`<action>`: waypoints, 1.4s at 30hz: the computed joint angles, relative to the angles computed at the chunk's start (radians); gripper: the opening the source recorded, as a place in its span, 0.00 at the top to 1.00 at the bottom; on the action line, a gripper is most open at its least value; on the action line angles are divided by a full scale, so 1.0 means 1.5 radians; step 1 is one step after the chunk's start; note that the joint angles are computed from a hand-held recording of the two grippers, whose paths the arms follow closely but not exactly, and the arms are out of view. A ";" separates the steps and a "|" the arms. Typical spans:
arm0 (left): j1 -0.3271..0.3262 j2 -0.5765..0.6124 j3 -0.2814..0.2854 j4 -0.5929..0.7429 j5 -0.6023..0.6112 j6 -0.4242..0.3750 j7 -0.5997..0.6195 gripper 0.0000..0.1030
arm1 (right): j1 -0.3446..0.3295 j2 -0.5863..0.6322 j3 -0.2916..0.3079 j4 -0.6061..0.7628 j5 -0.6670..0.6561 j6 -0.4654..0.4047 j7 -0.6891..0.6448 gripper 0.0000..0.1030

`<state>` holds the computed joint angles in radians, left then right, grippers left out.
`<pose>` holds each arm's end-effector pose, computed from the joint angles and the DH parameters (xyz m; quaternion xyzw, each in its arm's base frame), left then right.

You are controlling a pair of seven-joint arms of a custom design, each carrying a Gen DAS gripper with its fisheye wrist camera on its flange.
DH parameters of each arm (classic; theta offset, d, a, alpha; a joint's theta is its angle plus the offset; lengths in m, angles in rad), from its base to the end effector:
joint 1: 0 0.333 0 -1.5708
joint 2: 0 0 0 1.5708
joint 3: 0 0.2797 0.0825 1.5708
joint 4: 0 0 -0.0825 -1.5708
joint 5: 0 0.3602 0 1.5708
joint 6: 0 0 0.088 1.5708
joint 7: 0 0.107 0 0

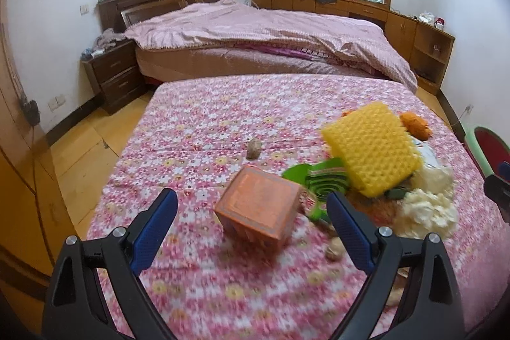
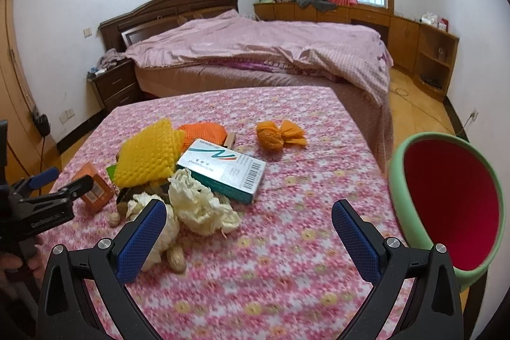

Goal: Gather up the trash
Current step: 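Grasp the orange box with the left tool while the right tool grasps the yellow foam net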

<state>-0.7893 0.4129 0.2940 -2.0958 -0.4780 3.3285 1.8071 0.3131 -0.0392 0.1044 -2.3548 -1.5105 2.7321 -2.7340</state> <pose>0.5435 -0.2510 0.3140 -0.5430 0.7345 -0.3269 0.2425 0.4340 0.2342 0.3434 -0.5626 0.7088 -0.3051 0.2965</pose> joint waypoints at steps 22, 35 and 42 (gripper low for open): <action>0.454 0.000 -0.428 -0.006 0.127 0.010 -0.028 0.43 | 0.051 0.187 -0.044 0.218 0.217 0.080 -0.304 0.09; 0.356 -0.060 -0.325 -0.066 0.097 0.039 -0.074 0.43 | 0.090 0.248 -0.096 0.255 0.386 0.128 -0.458 0.82; 0.322 -0.102 -0.306 -0.106 0.072 0.060 -0.067 0.43 | 0.126 0.193 -0.139 0.217 0.227 0.163 -0.313 0.92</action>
<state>-0.3058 0.2606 -0.1654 -2.2550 -0.3707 3.4183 1.7073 0.5025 0.2501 -0.1047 -2.0289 -1.1699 2.9764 -3.2034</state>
